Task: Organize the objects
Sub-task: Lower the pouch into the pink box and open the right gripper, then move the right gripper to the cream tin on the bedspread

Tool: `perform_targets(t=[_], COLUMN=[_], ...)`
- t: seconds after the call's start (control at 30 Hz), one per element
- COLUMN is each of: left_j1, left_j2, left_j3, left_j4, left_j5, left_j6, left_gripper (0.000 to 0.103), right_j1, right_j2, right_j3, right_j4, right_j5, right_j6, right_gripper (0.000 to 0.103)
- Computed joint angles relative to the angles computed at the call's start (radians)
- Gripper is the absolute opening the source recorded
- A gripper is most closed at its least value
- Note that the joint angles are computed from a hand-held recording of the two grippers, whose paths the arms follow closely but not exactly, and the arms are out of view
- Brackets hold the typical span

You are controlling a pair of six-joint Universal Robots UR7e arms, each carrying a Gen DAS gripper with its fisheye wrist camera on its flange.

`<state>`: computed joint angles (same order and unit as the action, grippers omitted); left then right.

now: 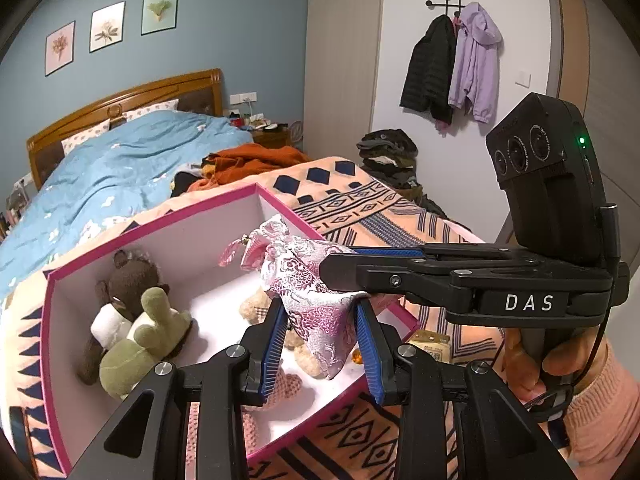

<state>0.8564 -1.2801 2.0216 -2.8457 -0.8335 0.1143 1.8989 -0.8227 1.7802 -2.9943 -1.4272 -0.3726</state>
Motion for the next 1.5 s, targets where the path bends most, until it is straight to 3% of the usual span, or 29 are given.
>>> perform_targets(t=[0.67, 1.13, 1.37, 1.5], left_j1=[0.031, 0.039, 0.023, -0.001], left_j2=[0.02, 0.037, 0.022, 0.009], left_j3=[-0.008, 0.007, 0.039, 0.073], left_j4=[0.042, 0.037, -0.016, -0.064], left_j5=[-0.005, 0.07, 0.086, 0.1], left_j6=[-0.032, -0.043, -0.035, -0.028], left_gripper=[0.035, 0.035, 0.038, 0.045], right_j1=[0.007, 0.022, 0.011, 0.01], right_j2=[0.017, 0.015, -0.008, -0.028], right_j3=[0.002, 0.02, 0.048, 0.07], right_j4=[-0.003, -0.042, -0.053, -0.06], right_j5=[-0.088, -0.16, -0.146, -0.127], right_j6=[0.005, -0.006, 0.001, -0.006], right_gripper=[0.024, 0.026, 0.026, 0.026])
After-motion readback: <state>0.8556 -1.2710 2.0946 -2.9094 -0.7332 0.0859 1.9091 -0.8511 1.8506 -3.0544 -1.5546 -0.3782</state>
